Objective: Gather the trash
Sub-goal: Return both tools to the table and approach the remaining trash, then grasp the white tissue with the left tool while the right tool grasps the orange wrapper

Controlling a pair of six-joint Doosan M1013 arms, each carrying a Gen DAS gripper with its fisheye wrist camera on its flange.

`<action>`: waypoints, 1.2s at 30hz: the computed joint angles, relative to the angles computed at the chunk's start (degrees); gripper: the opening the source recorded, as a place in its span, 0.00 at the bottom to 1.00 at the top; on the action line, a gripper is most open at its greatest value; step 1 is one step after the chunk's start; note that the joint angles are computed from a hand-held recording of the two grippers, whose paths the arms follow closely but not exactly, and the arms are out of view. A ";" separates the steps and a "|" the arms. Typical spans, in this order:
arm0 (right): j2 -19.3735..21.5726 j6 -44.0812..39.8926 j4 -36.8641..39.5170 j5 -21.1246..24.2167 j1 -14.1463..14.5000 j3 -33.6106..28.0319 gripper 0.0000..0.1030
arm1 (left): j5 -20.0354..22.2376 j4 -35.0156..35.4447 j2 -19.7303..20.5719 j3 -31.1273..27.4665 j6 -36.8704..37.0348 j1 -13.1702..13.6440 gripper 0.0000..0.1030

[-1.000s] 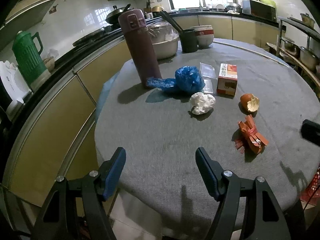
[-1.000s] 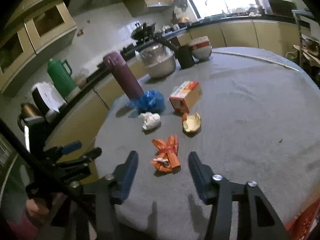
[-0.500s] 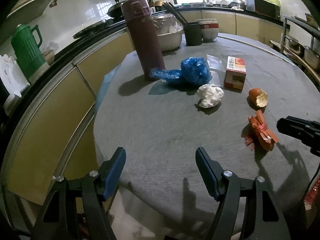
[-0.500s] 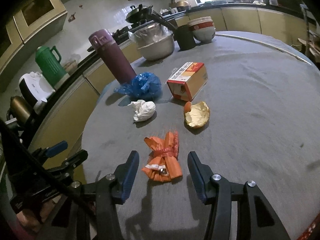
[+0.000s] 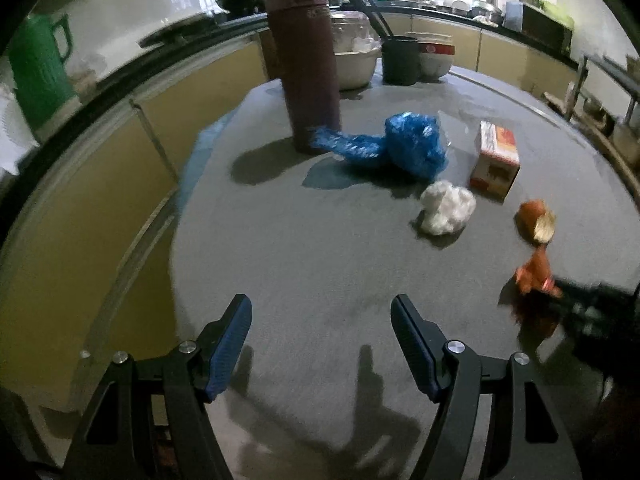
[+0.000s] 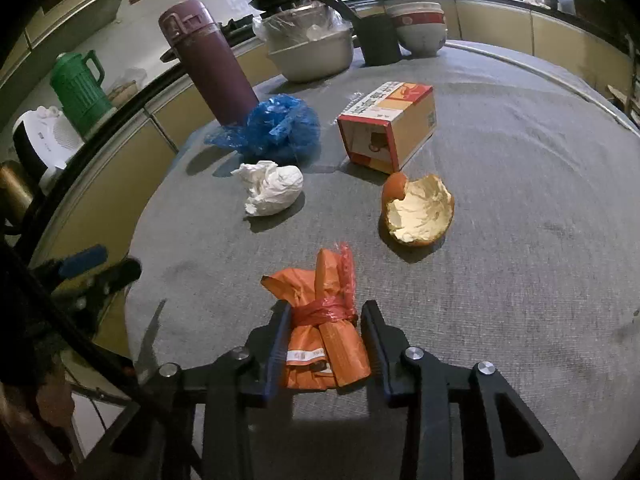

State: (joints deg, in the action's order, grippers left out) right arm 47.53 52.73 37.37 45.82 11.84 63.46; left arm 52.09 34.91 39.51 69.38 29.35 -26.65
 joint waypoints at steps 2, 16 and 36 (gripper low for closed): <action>-0.28 -0.49 0.86 -0.48 -0.33 0.67 0.36 | -2.26 -3.68 0.69 -1.43 3.21 0.88 0.71; -2.12 -0.86 8.00 0.45 -4.70 3.69 0.36 | -1.52 -23.05 12.23 -20.61 23.84 3.14 0.71; -6.32 -9.92 18.46 -4.15 -7.27 10.49 0.36 | -8.67 -16.41 7.40 -12.65 16.00 0.72 0.39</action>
